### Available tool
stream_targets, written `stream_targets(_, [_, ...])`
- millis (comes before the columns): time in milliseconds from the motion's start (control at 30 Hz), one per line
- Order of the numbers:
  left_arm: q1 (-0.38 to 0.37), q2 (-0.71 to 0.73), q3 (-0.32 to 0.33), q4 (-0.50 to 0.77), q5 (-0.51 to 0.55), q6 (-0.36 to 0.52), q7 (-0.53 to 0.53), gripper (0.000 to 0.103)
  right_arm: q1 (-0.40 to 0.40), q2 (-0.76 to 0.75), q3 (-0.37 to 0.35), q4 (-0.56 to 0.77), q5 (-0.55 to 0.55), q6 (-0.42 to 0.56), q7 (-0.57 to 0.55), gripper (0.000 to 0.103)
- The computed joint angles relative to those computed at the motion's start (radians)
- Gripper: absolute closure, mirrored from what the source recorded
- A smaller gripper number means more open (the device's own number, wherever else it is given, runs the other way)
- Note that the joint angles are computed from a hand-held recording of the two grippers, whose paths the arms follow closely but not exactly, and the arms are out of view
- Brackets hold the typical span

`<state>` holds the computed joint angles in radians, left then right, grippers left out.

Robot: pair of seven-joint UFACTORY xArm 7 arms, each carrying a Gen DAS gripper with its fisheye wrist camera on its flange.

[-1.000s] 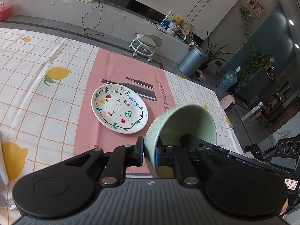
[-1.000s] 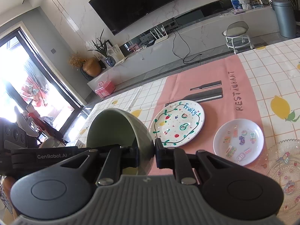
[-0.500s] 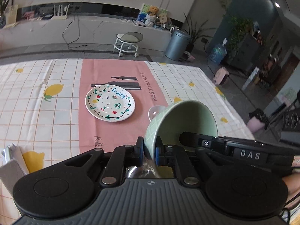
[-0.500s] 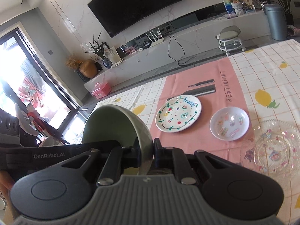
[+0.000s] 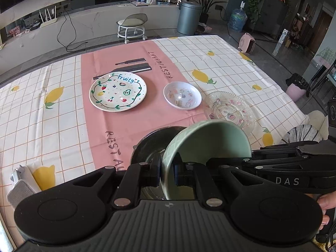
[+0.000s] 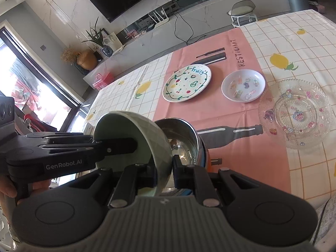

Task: Organize plates and bowls
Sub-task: 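Lower the green bowl into the blue steel bowl with the left tool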

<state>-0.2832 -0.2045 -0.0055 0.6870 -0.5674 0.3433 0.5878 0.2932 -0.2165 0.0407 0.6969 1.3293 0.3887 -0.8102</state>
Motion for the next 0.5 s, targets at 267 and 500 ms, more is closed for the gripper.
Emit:
stream_targets(267, [0.028,0.033,-0.023,0.011,0.086,0.016,-0.068,0.088,-0.001,0.037,0.014,0.010,-0.043,-0.011,0.033,0.090])
stream_targets(500, [0.051,0.075,-0.040,0.034,0.141,0.028,-0.136,0.086,0.013,0.053,0.037,0.008,-0.091,-0.075,0.035,0.087])
